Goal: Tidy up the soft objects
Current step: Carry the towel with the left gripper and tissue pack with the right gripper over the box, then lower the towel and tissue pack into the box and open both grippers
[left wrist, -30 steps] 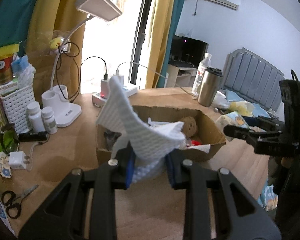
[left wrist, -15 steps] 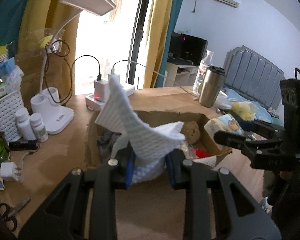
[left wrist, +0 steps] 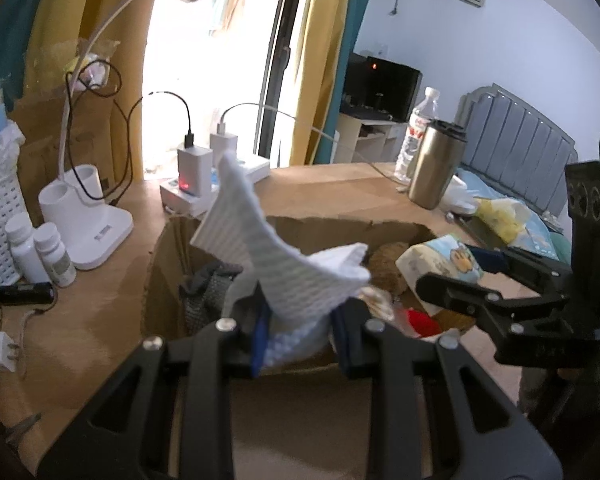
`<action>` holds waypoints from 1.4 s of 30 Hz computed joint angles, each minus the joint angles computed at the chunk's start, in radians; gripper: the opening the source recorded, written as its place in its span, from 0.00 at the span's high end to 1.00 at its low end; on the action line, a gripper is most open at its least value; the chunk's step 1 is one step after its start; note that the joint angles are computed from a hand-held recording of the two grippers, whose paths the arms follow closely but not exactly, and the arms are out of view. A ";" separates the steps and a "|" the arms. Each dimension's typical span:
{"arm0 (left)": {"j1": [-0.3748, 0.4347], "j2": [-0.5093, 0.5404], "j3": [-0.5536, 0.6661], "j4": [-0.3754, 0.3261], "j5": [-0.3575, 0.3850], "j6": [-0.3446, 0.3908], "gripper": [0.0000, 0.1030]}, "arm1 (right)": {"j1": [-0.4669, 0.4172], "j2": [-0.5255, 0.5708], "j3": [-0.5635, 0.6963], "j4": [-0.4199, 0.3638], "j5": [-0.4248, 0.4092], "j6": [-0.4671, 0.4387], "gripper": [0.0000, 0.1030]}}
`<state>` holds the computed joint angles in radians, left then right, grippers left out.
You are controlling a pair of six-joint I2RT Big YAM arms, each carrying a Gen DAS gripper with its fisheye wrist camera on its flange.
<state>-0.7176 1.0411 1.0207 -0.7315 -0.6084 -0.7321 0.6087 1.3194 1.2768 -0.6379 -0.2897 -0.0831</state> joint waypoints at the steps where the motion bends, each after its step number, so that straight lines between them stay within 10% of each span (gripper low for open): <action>1: 0.007 0.006 -0.001 0.005 0.010 -0.001 0.73 | -0.001 0.004 0.001 0.001 -0.001 0.003 0.28; 28: 0.013 0.079 0.021 -0.048 0.131 -0.007 0.66 | -0.020 0.041 -0.011 0.030 0.025 -0.015 0.28; 42: -0.029 0.092 0.056 -0.112 0.076 -0.041 0.64 | -0.014 0.027 -0.012 -0.003 0.040 -0.016 0.27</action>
<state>-0.7462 1.1331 1.0770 -0.8430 -0.5320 -0.7733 0.5947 1.3468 1.2647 -0.6412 -0.2492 -0.0994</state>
